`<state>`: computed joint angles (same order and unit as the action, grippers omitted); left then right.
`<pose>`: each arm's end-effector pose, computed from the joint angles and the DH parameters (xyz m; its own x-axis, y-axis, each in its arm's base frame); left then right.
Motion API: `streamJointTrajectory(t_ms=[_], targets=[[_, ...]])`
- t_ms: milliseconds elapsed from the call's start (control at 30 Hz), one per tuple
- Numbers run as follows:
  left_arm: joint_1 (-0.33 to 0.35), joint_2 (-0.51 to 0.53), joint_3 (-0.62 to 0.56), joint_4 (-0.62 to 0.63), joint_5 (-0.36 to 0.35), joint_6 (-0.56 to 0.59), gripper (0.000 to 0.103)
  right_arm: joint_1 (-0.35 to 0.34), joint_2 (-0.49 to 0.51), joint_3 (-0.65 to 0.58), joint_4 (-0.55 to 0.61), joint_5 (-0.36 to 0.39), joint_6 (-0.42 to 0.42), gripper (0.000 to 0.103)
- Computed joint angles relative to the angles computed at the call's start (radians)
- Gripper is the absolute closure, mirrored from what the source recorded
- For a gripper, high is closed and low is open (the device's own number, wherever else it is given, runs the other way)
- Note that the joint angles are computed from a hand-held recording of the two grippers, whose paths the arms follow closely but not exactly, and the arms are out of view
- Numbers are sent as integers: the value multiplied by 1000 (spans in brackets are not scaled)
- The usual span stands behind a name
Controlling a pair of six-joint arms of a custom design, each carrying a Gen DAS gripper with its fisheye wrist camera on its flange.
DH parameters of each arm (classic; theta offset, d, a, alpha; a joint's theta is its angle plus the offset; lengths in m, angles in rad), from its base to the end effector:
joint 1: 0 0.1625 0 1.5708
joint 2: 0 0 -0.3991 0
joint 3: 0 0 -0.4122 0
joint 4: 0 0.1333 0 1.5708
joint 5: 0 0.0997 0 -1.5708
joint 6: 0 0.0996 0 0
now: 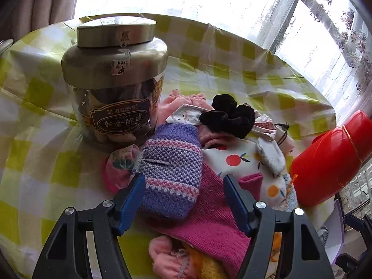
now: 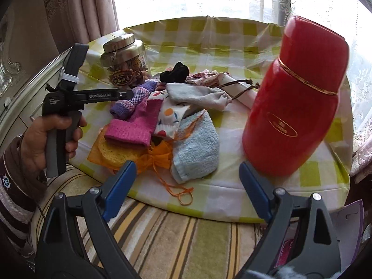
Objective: Organize soft objects
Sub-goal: 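Bring the right tool back to the pile while the left tool reaches the purple striped glove, then grasp the purple striped glove with the left tool while the right tool grasps the pink knit glove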
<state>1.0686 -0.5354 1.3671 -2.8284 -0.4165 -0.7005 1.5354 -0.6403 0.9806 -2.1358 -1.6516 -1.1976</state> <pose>-0.1539 -0.7464 0.0660 -0.6927 -0.6188 -0.3704 -0.0107 0.5223 -0.8527 0.0959 -0.8318 0.1888 -0.3951 -0.8878 0.2362 -0.9144 0.4048 -0.0080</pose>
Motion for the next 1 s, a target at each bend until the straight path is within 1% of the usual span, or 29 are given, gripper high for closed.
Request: streamJointTrajectory(t_ms=[133, 200, 267, 300, 333, 367, 467, 533, 600, 700, 733, 767, 833, 900, 1000], targets=[[35, 1, 6, 11, -29, -20, 33, 29, 27, 7, -1, -15, 6, 12], [44, 6, 18, -38, -42, 15, 44, 43, 46, 4, 7, -26, 10, 12], [43, 11, 28, -82, -30, 50, 63, 55, 70, -5, 17, -45, 20, 12], [43, 12, 37, -120, -34, 74, 68, 60, 83, -14, 28, -51, 29, 12], [42, 12, 46, -157, -37, 94, 75, 65, 95, -20, 35, -58, 39, 12], [41, 14, 54, -187, -34, 110, 77, 70, 105, -26, 40, -64, 49, 12], [35, 23, 75, -279, -22, 162, 80, 84, 142, -51, 58, -89, 90, 12], [28, 25, 94, -336, -11, 179, 81, 93, 164, -54, 38, -113, 95, 12], [18, 26, 112, -401, 10, 203, 82, 99, 184, -62, 29, -133, 105, 14], [0, 39, 128, -518, 35, 258, 82, 107, 205, -71, 15, -147, 112, 20], [-5, 42, 134, -554, 42, 274, 82, 110, 210, -72, 7, -154, 112, 25], [-10, 44, 141, -584, 49, 288, 82, 113, 215, -73, 4, -162, 114, 34], [-22, 50, 151, -643, 66, 323, 83, 117, 223, -77, 8, -180, 107, 41], [-29, 51, 160, -685, 70, 343, 83, 118, 222, -65, -1, -188, 98, 42], [-36, 46, 173, -709, 74, 353, 83, 115, 236, -85, 23, -194, 110, 42]])
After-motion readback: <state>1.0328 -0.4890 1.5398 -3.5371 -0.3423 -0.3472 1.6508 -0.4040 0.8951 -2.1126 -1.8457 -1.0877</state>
